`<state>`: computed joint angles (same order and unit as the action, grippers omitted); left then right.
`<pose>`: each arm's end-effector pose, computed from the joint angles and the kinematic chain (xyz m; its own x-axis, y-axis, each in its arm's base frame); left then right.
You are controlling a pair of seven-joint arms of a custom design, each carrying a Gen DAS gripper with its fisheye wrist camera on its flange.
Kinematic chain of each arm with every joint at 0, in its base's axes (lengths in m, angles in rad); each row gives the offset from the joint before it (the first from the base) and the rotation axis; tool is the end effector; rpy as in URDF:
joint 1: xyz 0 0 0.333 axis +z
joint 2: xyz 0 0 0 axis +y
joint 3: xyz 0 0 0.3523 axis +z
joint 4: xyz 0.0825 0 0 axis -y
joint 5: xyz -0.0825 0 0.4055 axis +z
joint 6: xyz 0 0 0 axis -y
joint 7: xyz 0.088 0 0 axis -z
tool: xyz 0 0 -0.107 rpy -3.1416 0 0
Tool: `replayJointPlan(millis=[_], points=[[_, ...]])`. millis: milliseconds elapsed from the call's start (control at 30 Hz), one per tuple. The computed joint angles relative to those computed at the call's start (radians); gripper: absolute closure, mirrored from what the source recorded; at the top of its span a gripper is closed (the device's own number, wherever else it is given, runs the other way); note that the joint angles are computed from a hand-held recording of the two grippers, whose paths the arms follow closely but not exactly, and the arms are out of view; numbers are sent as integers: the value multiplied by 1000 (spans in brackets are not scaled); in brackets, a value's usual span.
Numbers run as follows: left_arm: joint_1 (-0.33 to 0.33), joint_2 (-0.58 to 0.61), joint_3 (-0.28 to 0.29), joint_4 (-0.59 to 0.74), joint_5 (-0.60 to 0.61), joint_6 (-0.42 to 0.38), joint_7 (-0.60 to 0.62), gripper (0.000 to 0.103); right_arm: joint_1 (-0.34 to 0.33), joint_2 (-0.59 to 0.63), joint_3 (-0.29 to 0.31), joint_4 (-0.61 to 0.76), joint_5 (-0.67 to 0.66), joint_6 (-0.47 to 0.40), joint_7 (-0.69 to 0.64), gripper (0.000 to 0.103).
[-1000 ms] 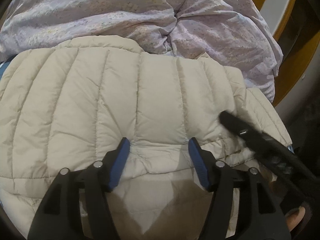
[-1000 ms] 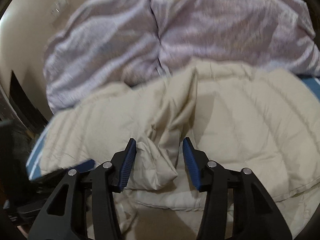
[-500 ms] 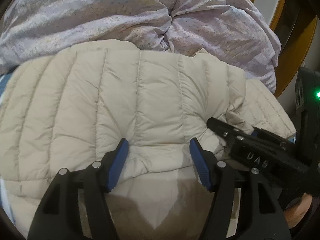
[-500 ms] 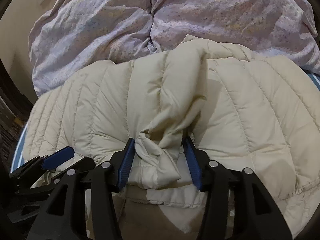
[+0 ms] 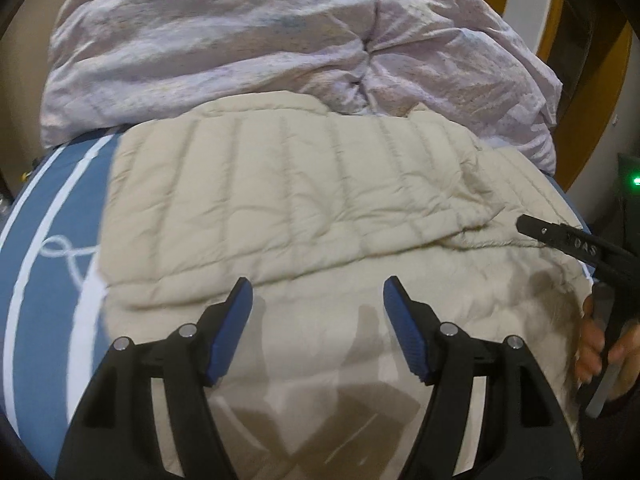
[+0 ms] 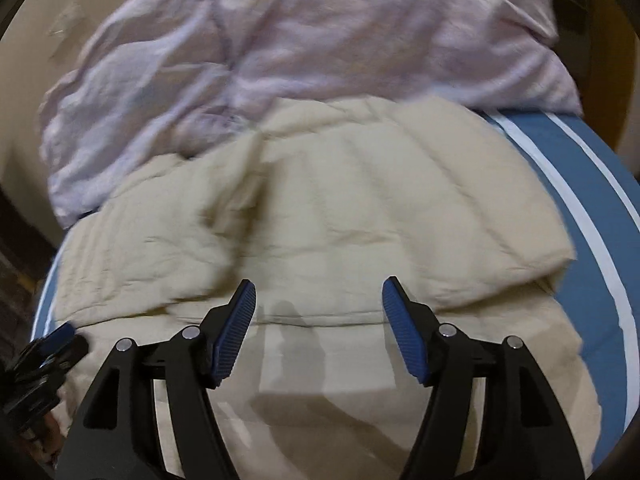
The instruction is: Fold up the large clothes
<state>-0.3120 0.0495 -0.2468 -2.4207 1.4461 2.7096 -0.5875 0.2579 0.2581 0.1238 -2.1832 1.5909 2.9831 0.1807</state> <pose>0.4084 -0.2966 0.3136 0.2512 -0.9582 0.1371 -0.7073 -0.2784 -0.6498 0.5554 0.1460 0.3022 0.3056 -0.9108 -0.2776 -0.7922 -0.0815 -0.6048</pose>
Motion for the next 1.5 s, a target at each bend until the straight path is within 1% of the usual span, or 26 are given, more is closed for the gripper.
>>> replayJointPlan(millis=[67,100,133,200,300,367,433,500,533,667,767,867,967,1033,1167,1300,1400,1433,1500], points=[[0,-22,-2,-28,-21,-5,-6,35,0,27,-15,2,-150,-29,162,35],[1,-30,-2,-37,-29,-4,-9,35,-1,41,-11,8,-185,-27,194,35],[2,-44,-3,-53,-34,1,-18,35,1,49,1,12,-186,3,186,35],[3,-66,-9,-77,-51,-6,-19,35,2,49,16,8,-216,26,201,35],[-1,-118,-24,-126,-89,-31,-9,35,-19,24,29,-10,-238,-1,223,35],[-2,-146,-33,-152,-106,-39,-10,35,-38,-5,32,-31,-211,-31,197,35],[-4,-180,-42,-186,-138,-48,0,35,-44,-37,24,-60,-191,-47,168,33],[-7,-210,-51,-217,-167,-55,8,35,-49,-78,8,-101,-189,-66,145,26],[-12,-234,-58,-242,-191,-61,12,35,-52,-94,0,-116,-174,-76,122,26],[-30,-314,-84,-321,-263,-74,16,35,-74,-188,-48,-211,-108,-115,10,22],[-49,-376,-106,-379,-321,-89,16,35,-89,-233,-86,-269,-84,-126,-41,22],[-66,-425,-125,-431,-369,-89,-2,35,-119,-261,-124,-319,-85,-148,-71,22],[-78,-466,-141,-482,-400,-65,-45,35,-151,-278,-154,-358,-95,-178,-97,22],[-76,-483,-152,-505,-403,-41,-81,35,-174,-289,-171,-379,-95,-202,-119,22],[-55,-502,-182,-537,-361,21,-180,35,-205,-299,-189,-405,-110,-248,-131,22],[-54,-491,-201,-536,-339,36,-224,35,-223,-296,-194,-418,-121,-270,-138,22],[-65,-485,-210,-531,-333,28,-243,35,-233,-302,-197,-428,-107,-287,-165,23],[-64,-484,-210,-530,-321,34,-254,35,-234,-307,-197,-434,-104,-291,-173,24],[-62,-479,-216,-524,-292,44,-282,36,-239,-315,-200,-442,-111,-311,-181,30]])
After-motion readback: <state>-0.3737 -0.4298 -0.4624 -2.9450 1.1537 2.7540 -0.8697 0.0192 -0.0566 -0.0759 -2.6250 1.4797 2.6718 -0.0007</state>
